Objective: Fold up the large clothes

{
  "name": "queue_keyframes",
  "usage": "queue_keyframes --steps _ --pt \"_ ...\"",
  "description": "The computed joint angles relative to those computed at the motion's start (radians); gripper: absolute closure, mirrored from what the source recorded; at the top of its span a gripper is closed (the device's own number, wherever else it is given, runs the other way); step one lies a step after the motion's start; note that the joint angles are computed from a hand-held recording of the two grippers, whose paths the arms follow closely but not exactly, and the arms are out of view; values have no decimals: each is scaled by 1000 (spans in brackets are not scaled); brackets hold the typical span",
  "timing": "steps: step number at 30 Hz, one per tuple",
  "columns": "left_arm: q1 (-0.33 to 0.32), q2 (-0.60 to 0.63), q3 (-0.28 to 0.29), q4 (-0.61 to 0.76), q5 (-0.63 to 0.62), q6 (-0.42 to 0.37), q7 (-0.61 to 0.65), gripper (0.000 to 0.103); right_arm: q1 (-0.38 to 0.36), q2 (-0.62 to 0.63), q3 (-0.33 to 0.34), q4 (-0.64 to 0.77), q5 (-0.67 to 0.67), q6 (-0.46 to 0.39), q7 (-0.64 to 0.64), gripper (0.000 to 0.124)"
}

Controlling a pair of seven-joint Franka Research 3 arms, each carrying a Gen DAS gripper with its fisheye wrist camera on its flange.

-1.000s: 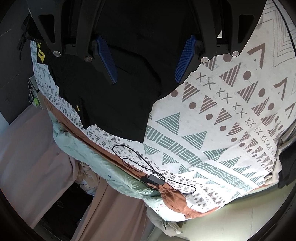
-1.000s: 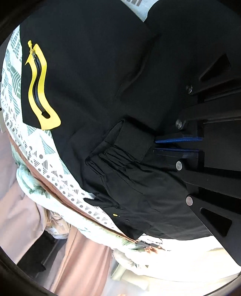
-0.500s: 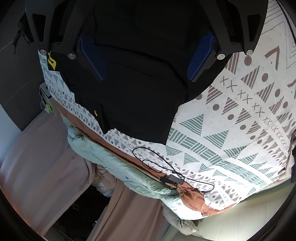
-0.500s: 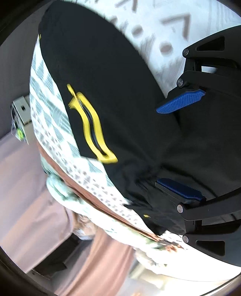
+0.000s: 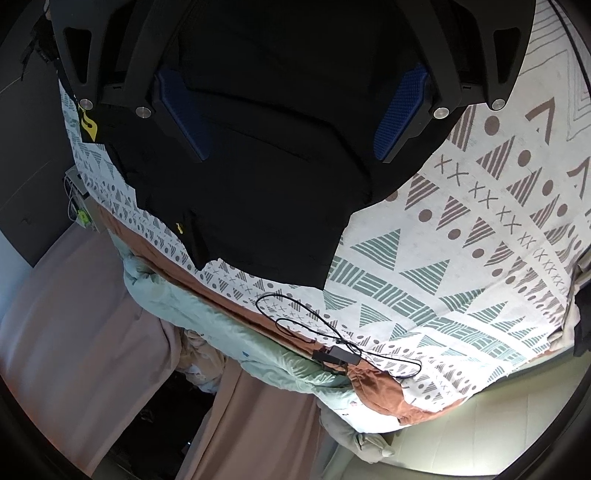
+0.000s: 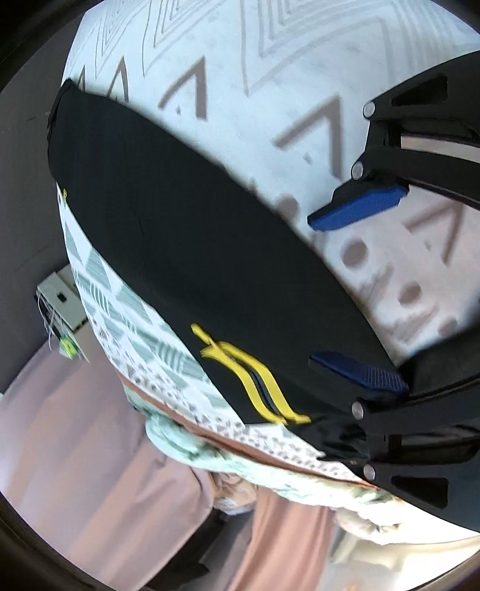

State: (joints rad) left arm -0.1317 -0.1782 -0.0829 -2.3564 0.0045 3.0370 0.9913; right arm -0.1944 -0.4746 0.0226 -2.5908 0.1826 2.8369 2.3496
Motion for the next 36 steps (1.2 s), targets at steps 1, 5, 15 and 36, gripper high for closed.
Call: queue_keyframes --steps 1,5,15,36 --pt "17 -1 -14 -1 23 3 -22 12 -7 3 -8 -2 -5 -1 -7 63" --pt "43 1 -33 1 73 5 -68 12 -8 3 -46 -22 23 28 -36 78" --pt "31 1 -18 -3 83 16 -80 12 -23 5 -29 -36 78 142 -89 119" --pt "-260 -61 235 -45 -336 85 205 12 181 39 98 201 81 201 -133 120"
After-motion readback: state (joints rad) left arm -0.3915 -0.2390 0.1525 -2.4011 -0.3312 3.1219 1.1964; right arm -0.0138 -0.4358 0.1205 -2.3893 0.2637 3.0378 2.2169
